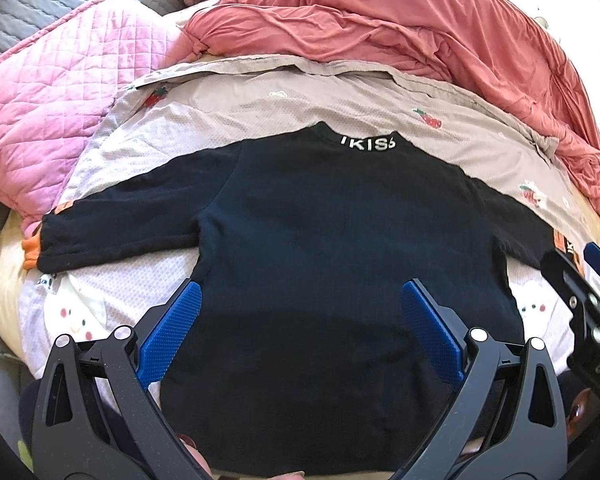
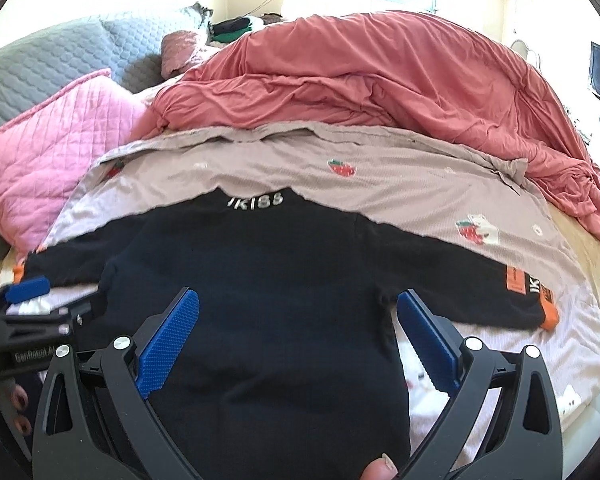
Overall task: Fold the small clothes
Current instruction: 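Grasp the orange cuff of the sleeve nearest the right tool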
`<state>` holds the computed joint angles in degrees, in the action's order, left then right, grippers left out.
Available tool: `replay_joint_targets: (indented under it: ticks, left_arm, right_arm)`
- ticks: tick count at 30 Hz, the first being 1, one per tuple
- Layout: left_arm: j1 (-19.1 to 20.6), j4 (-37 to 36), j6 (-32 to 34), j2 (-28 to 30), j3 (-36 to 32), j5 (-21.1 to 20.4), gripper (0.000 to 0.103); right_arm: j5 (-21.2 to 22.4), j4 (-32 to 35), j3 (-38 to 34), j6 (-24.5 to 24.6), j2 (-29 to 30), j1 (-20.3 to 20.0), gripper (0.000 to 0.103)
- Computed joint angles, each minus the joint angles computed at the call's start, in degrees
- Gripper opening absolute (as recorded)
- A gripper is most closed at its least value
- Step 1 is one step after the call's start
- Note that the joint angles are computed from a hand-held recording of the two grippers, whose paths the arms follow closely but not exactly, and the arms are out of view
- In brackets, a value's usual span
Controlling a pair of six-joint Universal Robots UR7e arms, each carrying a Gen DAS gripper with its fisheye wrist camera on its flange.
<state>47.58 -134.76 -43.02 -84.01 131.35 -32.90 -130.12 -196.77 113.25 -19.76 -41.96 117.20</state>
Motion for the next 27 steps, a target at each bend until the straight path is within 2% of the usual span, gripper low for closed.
replay_joint_targets:
  ticks: [19, 27]
  left_arm:
    - [5.4, -11.3, 9.9, 12.0, -9.7, 0.8, 0.094]
    - [7.6, -15.5, 14.5, 18.2, -13.8, -0.1, 0.094]
  right_arm:
    - [4.0, 3.5, -12.8, -1.3, 5.1, -4.7, 0.099]
    - [3.5, 3.2, -13.0, -1.3, 3.9, -10.0, 0.099]
